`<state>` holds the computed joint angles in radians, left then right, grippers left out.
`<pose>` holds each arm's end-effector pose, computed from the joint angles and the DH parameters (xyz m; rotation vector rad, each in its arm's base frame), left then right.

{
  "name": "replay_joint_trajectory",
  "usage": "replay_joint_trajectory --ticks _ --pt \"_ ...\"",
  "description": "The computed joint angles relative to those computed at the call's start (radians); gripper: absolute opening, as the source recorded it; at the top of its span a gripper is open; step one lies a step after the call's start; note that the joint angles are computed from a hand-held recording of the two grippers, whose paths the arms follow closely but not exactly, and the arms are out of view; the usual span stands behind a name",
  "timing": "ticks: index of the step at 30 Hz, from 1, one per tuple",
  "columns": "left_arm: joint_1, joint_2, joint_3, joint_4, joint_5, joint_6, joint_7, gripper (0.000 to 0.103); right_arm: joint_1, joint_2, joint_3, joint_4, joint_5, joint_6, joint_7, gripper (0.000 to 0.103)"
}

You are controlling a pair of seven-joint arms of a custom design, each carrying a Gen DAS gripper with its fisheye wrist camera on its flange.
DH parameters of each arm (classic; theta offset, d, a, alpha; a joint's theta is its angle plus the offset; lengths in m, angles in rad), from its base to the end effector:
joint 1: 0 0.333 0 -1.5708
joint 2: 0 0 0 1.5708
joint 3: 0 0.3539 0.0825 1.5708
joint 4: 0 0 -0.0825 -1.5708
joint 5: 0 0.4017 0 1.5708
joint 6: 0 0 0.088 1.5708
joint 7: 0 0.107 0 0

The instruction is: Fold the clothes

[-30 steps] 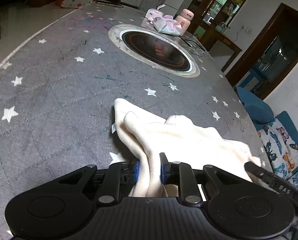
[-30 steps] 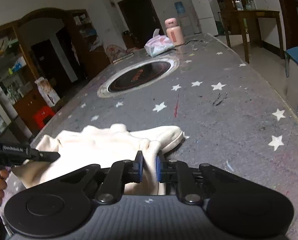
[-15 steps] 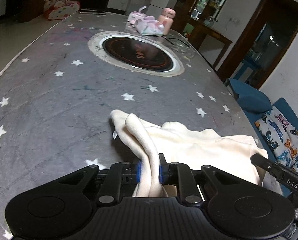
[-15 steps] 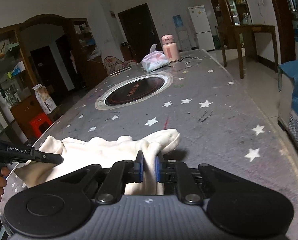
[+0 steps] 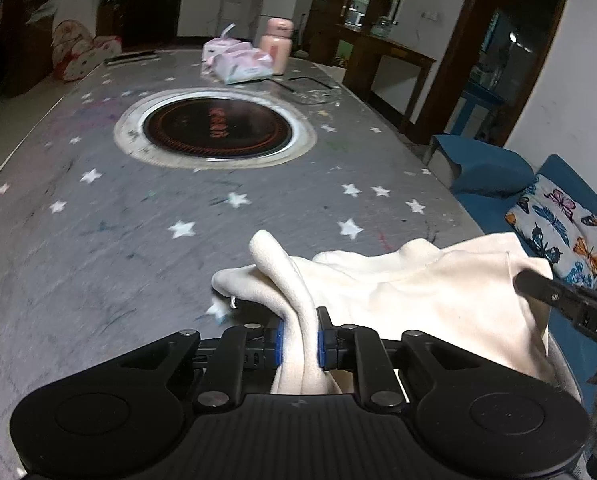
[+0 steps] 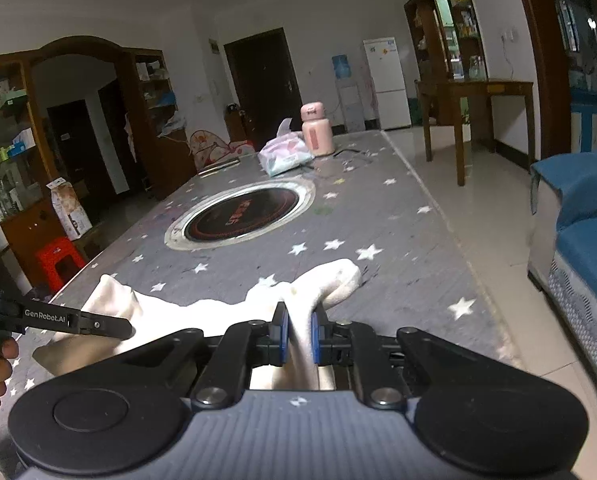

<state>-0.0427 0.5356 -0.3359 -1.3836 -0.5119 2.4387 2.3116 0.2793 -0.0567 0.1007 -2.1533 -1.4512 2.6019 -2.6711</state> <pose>0.7487 -0.2303 0.5039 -1.1642 2.5694 -1.1462 0.5224 0.2315 0.4938 -1.1145 1.9121 -0.9148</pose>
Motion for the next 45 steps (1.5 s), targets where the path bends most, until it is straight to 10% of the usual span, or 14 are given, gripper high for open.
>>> replay_joint_trajectory --ticks 45 --pt "-0.188 0.168 0.014 0.218 0.276 0.044 -0.186 0.016 -0.096 -0.03 -0.029 -0.025 0.149 -0.081 -0.27 0.01"
